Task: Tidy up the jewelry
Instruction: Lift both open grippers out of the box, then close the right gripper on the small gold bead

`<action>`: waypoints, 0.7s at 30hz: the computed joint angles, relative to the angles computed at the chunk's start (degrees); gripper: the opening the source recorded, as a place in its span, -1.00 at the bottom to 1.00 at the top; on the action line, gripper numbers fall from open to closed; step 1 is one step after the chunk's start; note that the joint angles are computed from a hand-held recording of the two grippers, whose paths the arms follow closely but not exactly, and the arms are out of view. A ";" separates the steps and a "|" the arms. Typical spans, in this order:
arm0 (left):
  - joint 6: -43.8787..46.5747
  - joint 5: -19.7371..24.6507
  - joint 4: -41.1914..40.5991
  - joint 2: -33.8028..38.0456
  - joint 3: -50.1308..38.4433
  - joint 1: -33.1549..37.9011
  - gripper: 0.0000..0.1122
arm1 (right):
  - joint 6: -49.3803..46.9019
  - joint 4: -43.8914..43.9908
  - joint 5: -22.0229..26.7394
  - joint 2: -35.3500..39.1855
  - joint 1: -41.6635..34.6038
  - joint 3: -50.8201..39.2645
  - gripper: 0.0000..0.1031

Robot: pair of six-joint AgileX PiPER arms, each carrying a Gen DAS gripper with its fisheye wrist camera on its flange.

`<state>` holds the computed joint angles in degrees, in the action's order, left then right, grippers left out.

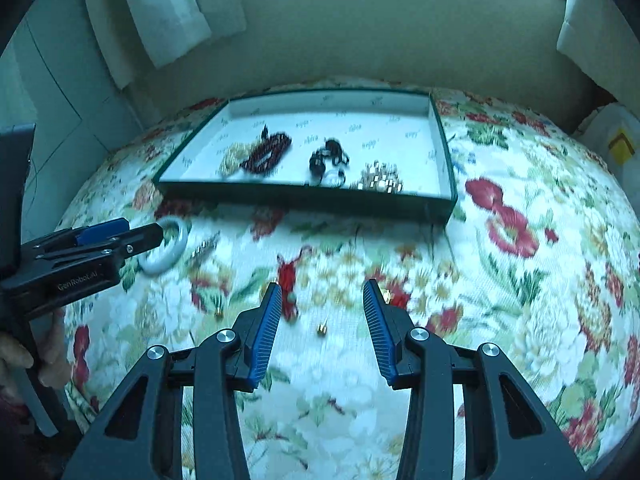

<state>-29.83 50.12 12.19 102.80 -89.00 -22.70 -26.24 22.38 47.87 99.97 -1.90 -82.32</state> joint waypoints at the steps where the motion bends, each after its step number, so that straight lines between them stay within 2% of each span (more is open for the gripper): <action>1: -0.17 -0.21 -0.05 -0.60 1.35 -0.17 0.11 | -0.23 -0.06 -0.06 -0.20 0.05 0.89 -0.27; 8: -1.63 -1.56 -0.39 -3.58 7.64 0.12 0.11 | 0.22 -1.40 -0.63 0.46 1.32 2.83 -0.45; 21: -1.87 -1.91 -0.38 -3.30 8.28 1.16 0.11 | 2.29 -4.23 -1.57 2.61 2.40 2.20 -0.62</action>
